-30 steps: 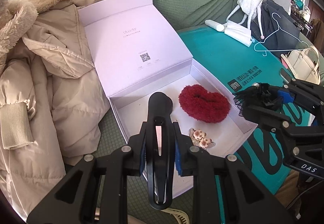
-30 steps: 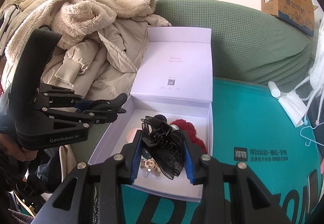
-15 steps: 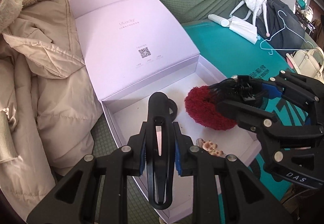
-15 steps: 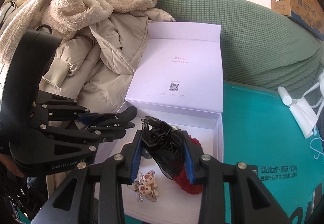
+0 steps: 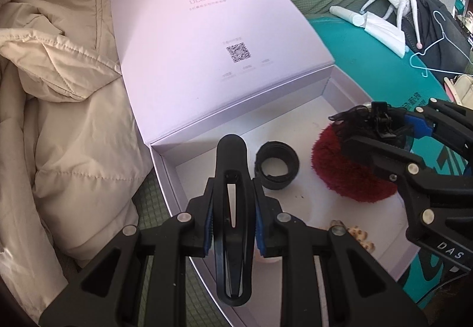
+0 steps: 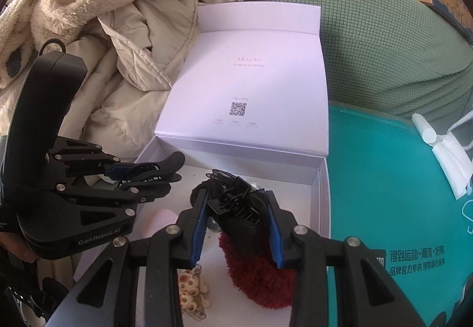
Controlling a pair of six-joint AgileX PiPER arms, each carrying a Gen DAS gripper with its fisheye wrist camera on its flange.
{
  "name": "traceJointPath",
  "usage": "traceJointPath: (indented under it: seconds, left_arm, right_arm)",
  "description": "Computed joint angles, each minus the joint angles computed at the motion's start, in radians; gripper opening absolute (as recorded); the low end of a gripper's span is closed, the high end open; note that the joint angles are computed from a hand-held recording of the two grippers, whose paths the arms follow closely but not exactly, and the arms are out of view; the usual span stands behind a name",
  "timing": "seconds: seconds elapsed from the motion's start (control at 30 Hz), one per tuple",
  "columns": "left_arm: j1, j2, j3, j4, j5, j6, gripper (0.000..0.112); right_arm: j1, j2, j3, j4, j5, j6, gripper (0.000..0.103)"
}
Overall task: Organize objects
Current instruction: 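Drop the hair clip into the box with the left gripper while the right lowers the claw clip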
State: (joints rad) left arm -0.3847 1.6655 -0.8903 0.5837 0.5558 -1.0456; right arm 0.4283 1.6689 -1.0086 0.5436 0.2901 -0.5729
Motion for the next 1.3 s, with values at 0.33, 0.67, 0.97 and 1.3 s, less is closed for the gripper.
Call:
traceJointPath:
  seconds: [0.33, 0.67, 0.97, 1.3]
  left_arm:
    - [0.034, 0.098, -0.046, -0.010, -0.028, 0.020, 0.020]
    - [-0.028, 0.112, -0.085, 0.066, 0.038, -0.073, 0.021]
    - [-0.072, 0.079, -0.130, 0.049, 0.131, -0.087, 0.034]
    - [-0.150, -0.100, -0.096, 0.065, 0.265, -0.114, 0.037]
  right_arm:
    - [0.015, 0.095, -0.064, -0.172, 0.002, 0.166, 0.036]
    - [0.039, 0.096, -0.078, -0.332, 0.023, 0.300, 0.042]
    - [0.045, 0.042, -0.076, -0.403, 0.060, 0.370, 0.048]
    - [0.053, -0.081, -0.045, -0.492, 0.103, 0.456, 0.048]
